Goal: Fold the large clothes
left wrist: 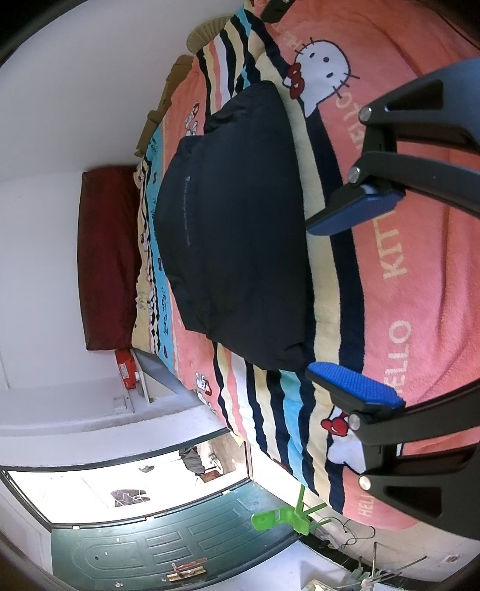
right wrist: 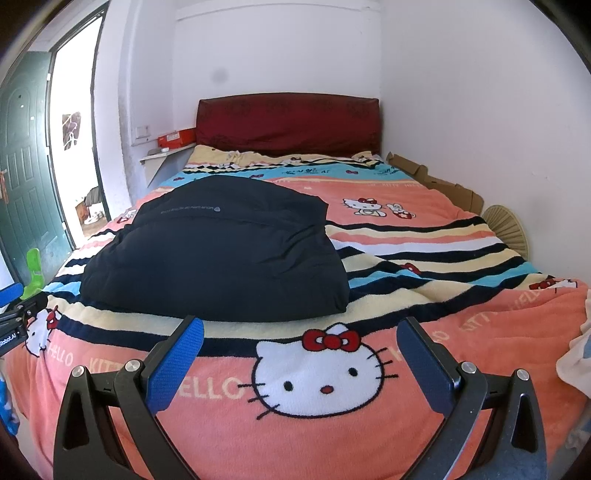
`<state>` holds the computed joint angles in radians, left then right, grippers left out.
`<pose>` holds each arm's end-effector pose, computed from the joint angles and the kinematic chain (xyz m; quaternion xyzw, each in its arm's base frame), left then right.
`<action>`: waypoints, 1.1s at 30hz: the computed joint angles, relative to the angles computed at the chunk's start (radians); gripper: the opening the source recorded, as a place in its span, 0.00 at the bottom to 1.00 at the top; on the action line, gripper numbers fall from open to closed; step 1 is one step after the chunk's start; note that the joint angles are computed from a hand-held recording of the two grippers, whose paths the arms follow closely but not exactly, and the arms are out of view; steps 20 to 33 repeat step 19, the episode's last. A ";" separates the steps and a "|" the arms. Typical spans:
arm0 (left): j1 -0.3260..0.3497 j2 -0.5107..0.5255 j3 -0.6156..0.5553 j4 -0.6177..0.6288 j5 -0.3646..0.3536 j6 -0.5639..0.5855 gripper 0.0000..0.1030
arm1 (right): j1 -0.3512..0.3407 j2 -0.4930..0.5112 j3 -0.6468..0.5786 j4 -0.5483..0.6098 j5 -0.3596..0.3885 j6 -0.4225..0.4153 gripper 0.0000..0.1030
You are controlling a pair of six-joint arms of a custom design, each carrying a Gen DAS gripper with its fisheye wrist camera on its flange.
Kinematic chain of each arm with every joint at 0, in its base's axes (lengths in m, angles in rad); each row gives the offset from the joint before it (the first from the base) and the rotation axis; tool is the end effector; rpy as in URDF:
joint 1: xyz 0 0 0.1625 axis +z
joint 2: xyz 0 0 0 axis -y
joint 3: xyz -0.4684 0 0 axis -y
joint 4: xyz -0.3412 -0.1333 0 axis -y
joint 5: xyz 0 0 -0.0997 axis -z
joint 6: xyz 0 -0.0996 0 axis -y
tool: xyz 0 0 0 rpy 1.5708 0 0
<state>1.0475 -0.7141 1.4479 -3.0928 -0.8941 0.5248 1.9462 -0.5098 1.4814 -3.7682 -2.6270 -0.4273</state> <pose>-0.1967 -0.7324 0.2567 0.3255 0.8179 -0.3620 0.3068 0.2931 -0.6166 0.1866 0.0092 -0.7636 0.4860 0.4249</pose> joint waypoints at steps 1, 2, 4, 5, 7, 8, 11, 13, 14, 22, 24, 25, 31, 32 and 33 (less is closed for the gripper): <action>-0.001 0.002 -0.003 0.000 0.002 -0.002 0.68 | 0.000 0.001 -0.001 0.000 -0.001 -0.001 0.99; -0.001 0.002 -0.002 -0.001 0.002 -0.001 0.68 | 0.000 0.001 -0.001 -0.001 -0.001 -0.001 0.99; -0.002 0.003 -0.006 0.005 0.004 -0.004 0.68 | 0.000 0.001 -0.001 0.001 0.000 0.001 0.99; -0.002 0.003 -0.006 0.005 0.004 -0.004 0.68 | 0.000 0.001 -0.001 0.001 0.000 0.001 0.99; -0.002 0.004 -0.006 0.005 0.005 -0.004 0.68 | 0.000 0.000 0.001 0.002 -0.001 0.002 0.99; -0.001 0.002 -0.004 0.006 0.005 -0.005 0.68 | 0.000 -0.002 0.003 0.003 -0.002 0.004 0.99; 0.004 -0.006 0.010 0.003 0.000 -0.007 0.68 | 0.000 -0.003 0.006 0.005 -0.003 0.008 0.99; 0.009 -0.009 0.014 0.005 -0.004 -0.006 0.68 | 0.000 -0.005 0.009 0.006 -0.004 0.011 0.99; 0.011 -0.010 0.013 0.008 -0.007 -0.005 0.68 | -0.001 -0.005 0.008 0.007 -0.002 0.009 0.99; 0.017 -0.017 0.018 0.017 -0.015 -0.003 0.68 | -0.001 -0.006 0.010 0.007 -0.003 0.011 0.99; 0.017 -0.017 0.018 0.017 -0.015 -0.003 0.68 | -0.001 -0.006 0.010 0.007 -0.003 0.011 0.99; 0.017 -0.017 0.018 0.017 -0.015 -0.003 0.68 | -0.001 -0.006 0.010 0.007 -0.003 0.011 0.99; 0.017 -0.017 0.018 0.017 -0.015 -0.003 0.68 | -0.001 -0.006 0.010 0.007 -0.003 0.011 0.99; 0.017 -0.017 0.018 0.017 -0.015 -0.003 0.68 | -0.001 -0.006 0.010 0.007 -0.003 0.011 0.99; 0.017 -0.017 0.018 0.017 -0.015 -0.003 0.68 | -0.001 -0.006 0.010 0.007 -0.003 0.011 0.99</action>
